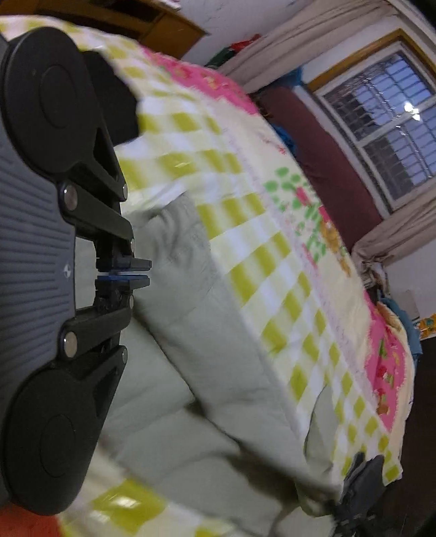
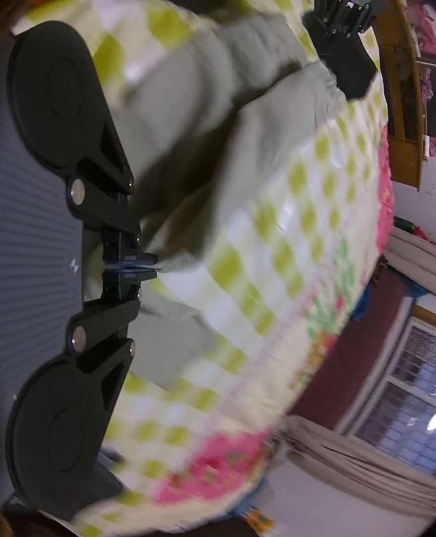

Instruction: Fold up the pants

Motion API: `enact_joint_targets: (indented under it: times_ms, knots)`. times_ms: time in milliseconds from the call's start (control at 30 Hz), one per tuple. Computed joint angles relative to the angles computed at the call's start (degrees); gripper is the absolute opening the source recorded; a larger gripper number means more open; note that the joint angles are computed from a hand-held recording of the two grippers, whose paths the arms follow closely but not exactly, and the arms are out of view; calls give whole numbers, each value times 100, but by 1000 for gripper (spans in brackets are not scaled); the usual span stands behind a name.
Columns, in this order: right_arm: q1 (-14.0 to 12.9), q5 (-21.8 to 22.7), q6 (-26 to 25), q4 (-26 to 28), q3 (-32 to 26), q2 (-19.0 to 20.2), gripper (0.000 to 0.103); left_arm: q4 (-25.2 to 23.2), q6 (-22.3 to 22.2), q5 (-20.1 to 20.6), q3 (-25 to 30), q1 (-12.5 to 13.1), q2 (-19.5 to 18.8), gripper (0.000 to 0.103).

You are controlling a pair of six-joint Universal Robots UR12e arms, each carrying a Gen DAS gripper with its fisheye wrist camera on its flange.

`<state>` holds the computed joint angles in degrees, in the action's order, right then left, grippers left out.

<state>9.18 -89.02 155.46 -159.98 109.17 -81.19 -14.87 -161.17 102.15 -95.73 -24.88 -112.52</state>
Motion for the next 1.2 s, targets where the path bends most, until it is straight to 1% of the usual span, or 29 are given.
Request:
enact_joint_targets:
  times_ms: [100,167,233,267,333,367,400,433,467,500,533,600,733,833,867,900,933,967,1000,1067,1133,1200]
  knots:
    - [107,-95,-6,13,214,-2,2,16,-203,143,-263,-34,104,19]
    - [214,-386,-121,-48,268,42,3,89,-313,321,-378,-53,135,19]
    - [268,-584,-241,-105,235,82,3,177,-307,399,-445,-53,151,20]
    - [297,-637,-270,-188,191,101,6,253,-319,431,-481,-65,165,21]
    - [351,-712,-371,-380,168,112,19,312,-329,271,-437,-12,149,24]
    - [385,-746,-446,-466,165,118,32,376,-387,183,-403,19,121,28]
    - [402,-749,-577,-597,125,154,35,425,-468,55,-375,58,94,36]
    - [423,-767,-700,-647,112,165,35,433,-542,-75,-336,97,59,41]
    - [456,-818,-798,-685,144,146,35,457,-594,-127,-273,124,-7,55]
    - [472,-836,-841,-721,158,130,35,493,-613,-126,-228,133,-70,63]
    - [464,-755,-841,-725,175,113,35,511,-606,-178,-176,152,-143,64]
    - [439,-453,-890,-647,136,127,36,379,-610,-313,-59,185,-268,67]
    - [528,-39,-1067,-603,-57,429,36,271,-670,-46,78,138,-477,69]
    - [607,244,-1264,-720,-193,699,36,192,-1007,-175,67,192,-456,67]
    - [628,304,-1289,-753,-242,771,36,167,-1077,-192,64,206,-440,60]
    - [644,385,-1315,-822,-293,852,36,142,-1114,-245,59,225,-418,47]
    - [664,417,-1351,-894,-331,916,36,118,-1164,-313,62,246,-401,39]
    - [692,411,-1422,-963,-387,990,36,76,-1224,-286,94,250,-402,23]
    - [728,379,-1524,-1057,-423,1051,36,69,-1269,-261,125,258,-408,23]
    - [821,224,-1856,-1419,-453,1164,36,211,-1319,-355,119,290,-395,21]
    - [866,214,-2114,-1720,-445,1226,37,287,-1320,-428,132,308,-361,21]
    - [901,270,-2200,-1722,-484,1265,39,312,-1288,-418,140,304,-326,21]
